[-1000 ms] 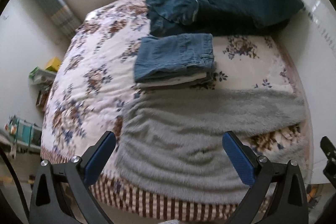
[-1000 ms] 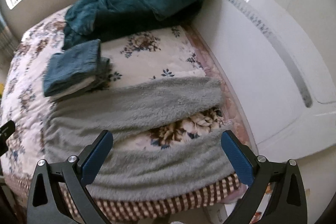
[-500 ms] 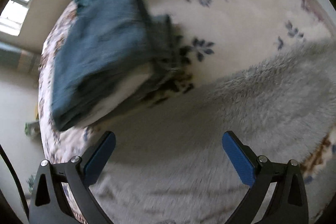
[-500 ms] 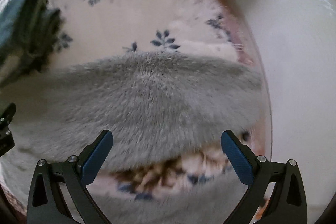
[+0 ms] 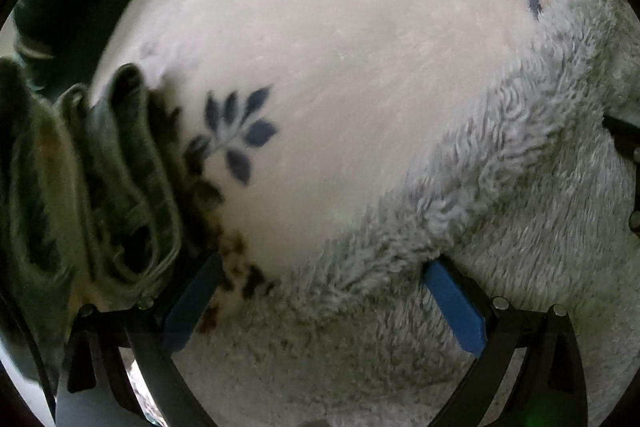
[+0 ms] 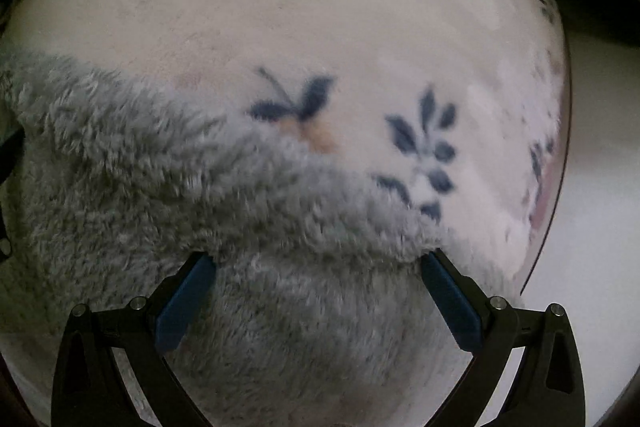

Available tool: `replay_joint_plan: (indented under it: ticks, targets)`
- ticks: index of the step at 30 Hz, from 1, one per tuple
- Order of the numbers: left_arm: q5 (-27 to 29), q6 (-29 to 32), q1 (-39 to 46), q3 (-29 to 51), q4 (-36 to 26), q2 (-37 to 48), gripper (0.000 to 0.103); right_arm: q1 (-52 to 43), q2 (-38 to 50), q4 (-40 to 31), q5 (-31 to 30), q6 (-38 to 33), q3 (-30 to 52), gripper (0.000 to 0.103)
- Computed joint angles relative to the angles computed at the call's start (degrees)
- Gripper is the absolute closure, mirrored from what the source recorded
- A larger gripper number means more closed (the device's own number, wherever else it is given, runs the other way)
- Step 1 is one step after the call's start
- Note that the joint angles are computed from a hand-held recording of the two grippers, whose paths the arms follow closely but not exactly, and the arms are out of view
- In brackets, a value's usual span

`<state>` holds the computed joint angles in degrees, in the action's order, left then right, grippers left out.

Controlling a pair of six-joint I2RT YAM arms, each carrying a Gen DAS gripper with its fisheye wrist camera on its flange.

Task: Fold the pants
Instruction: 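Lower both tools onto the grey pants' waistband and close both grippers on it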

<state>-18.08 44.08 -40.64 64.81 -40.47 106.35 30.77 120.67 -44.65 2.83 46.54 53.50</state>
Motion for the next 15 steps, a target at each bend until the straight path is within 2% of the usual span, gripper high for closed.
replay_joint_plan:
  ticks: [3, 5, 8, 10, 11, 13, 14, 15]
  targets:
    - [1.77, 2.25, 0.25, 4.38, -3.39, 2.32, 0.002, -2.68, 0.14, 1.76, -0.50, -3.95, -0.65, 0.000]
    - [3.87, 3.75, 1.24, 8.57, -7.44, 4.13, 0.007, -4.85, -0.80, 4.04, -1.00, -6.49, -2.37, 0.000]
    - [8.17, 4.46, 2.45, 16.01, -15.38, 7.66, 0.032, -8.10, -2.54, 7.99, -2.40, -9.62, -5.46, 0.003]
    - [10.10, 5.47, 3.31, 19.59, -20.05, 8.20, 0.051, -9.70, -5.01, 10.87, -3.91, -10.76, -8.77, 0.012]
    - [10.98, 5.59, 3.79, 21.25, -22.12, 8.38, 0.056, -10.67, -6.17, 12.01, -4.42, -11.44, -10.19, 0.016]
    - [12.26, 5.42, 4.30, 22.85, -24.63, 8.16, 0.070, -11.75, -8.37, 13.03, -4.95, -11.73, -11.94, 0.031]
    - [12.79, 5.61, 4.53, 23.71, -25.47, 8.06, 0.074, -11.60, -9.68, 13.26, -4.83, -11.24, -12.84, 0.036]
    - [13.51, 6.00, 4.89, 22.75, -25.68, 6.87, 0.083, -11.95, -11.08, 13.10, -4.46, -10.65, -13.56, 0.045]
